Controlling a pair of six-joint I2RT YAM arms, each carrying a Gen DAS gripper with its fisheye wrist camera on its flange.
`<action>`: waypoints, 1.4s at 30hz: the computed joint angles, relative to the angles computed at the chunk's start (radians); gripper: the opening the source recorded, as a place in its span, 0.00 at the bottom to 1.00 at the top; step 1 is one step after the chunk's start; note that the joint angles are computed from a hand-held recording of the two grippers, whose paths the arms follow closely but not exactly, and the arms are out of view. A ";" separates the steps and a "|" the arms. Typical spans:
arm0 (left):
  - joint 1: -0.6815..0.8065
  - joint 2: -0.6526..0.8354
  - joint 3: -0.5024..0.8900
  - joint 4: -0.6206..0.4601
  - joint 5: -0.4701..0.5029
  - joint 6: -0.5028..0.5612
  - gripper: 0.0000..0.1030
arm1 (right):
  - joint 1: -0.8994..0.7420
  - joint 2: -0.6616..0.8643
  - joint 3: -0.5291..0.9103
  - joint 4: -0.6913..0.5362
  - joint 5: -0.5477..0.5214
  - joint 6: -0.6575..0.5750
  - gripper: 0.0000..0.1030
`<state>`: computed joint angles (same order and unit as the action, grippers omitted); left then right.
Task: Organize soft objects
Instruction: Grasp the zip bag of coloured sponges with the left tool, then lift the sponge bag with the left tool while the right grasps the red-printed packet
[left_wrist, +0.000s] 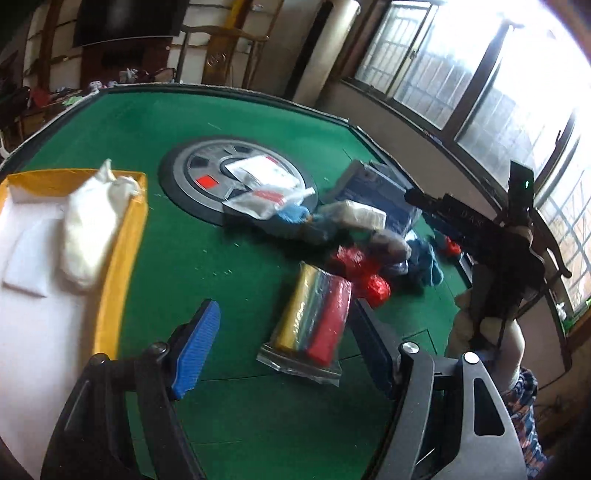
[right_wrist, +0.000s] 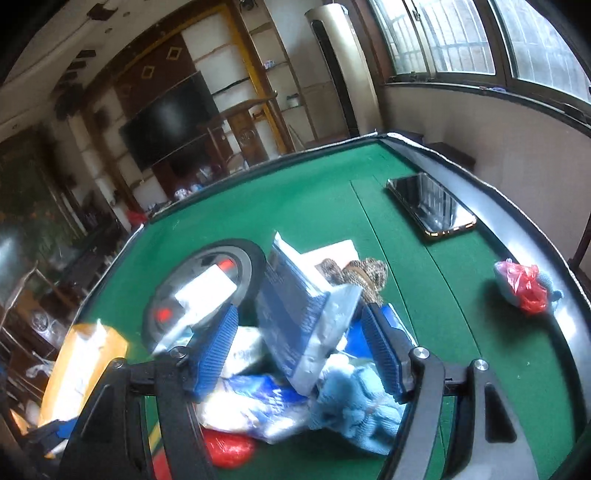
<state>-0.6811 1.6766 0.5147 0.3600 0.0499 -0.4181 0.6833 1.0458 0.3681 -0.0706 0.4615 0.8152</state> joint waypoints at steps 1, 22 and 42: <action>-0.023 0.036 0.022 0.003 -0.018 -0.002 0.70 | -0.011 -0.026 -0.012 0.000 -0.018 0.008 0.63; -0.097 0.296 0.239 -0.018 -0.047 0.030 0.42 | -0.077 -0.087 -0.085 0.048 -0.075 0.019 0.70; 0.128 -0.208 -0.188 0.146 0.160 -0.080 0.40 | -0.003 -0.034 -0.070 0.061 -0.021 -0.021 0.70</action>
